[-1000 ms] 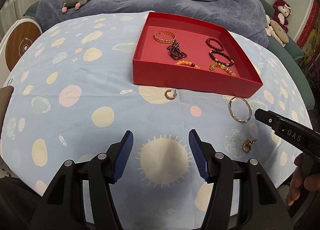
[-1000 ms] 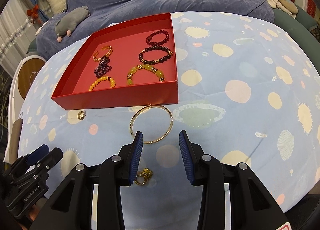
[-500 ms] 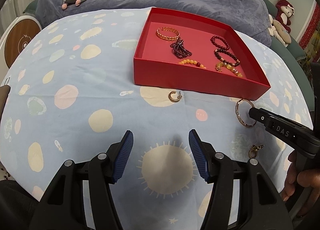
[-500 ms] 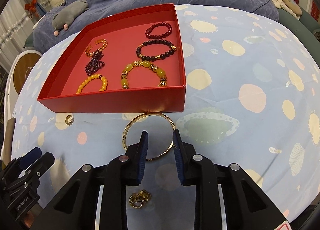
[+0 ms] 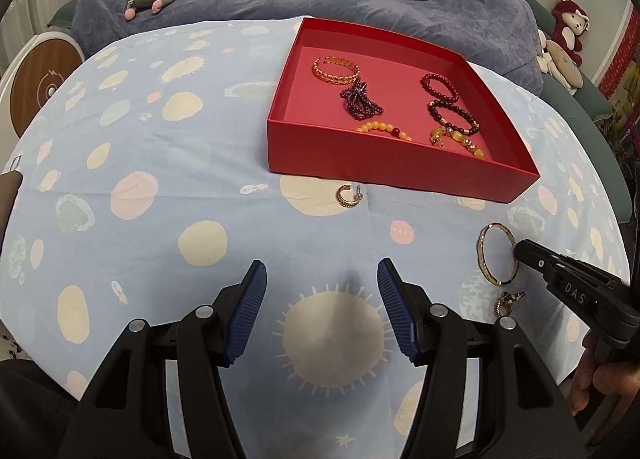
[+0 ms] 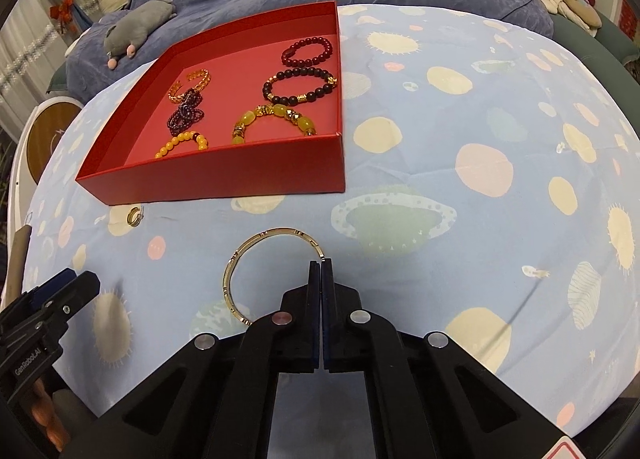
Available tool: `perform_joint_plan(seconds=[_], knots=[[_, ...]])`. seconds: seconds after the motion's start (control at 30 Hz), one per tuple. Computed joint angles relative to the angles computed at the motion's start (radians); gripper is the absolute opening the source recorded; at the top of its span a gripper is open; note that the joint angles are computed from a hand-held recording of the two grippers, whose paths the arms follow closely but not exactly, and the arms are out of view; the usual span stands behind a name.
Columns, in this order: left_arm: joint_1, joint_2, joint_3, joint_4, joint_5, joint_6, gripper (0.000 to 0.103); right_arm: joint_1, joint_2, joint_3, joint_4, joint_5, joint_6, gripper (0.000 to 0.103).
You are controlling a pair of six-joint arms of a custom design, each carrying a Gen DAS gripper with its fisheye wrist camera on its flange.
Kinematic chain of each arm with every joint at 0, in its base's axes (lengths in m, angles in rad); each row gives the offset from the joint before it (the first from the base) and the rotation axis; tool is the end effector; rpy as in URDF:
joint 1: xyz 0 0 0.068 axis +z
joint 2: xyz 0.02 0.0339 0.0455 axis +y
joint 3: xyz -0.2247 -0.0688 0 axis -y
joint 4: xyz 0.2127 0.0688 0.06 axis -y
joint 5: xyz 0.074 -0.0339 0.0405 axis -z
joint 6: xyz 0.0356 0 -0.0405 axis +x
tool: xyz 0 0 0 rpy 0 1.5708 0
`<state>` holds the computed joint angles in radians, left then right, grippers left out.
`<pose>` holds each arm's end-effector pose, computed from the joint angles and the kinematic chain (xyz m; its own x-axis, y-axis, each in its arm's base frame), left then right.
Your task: Organize jewelry
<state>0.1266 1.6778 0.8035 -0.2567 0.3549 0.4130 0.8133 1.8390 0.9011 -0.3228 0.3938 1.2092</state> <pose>0.2716 0.0221 0.1151 -0.8107 0.2762 -0.5162 0.3862 0.9149 -0.1171 0.2067 0.1987 0.0924 -0.7838 0.4283 -0.4497 0.4031 0.9017 0.1562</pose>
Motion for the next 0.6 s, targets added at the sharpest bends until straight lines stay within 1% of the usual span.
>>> perform_joint_plan(seconds=[0.3, 0.47, 0.6], knots=[[-0.054, 0.026, 0.028, 0.023, -0.013, -0.044, 0.055, 0.029, -0.052, -0.066, 0.001, 0.008, 0.062, 0.000], [-0.100, 0.088, 0.075, 0.051, -0.030, -0.085, 0.054, 0.021, -0.057, -0.074, 0.013, 0.001, 0.059, 0.000], [-0.123, 0.147, 0.124, 0.064, -0.035, -0.114, 0.050, 0.013, -0.055, -0.076, 0.029, -0.004, 0.052, 0.000]])
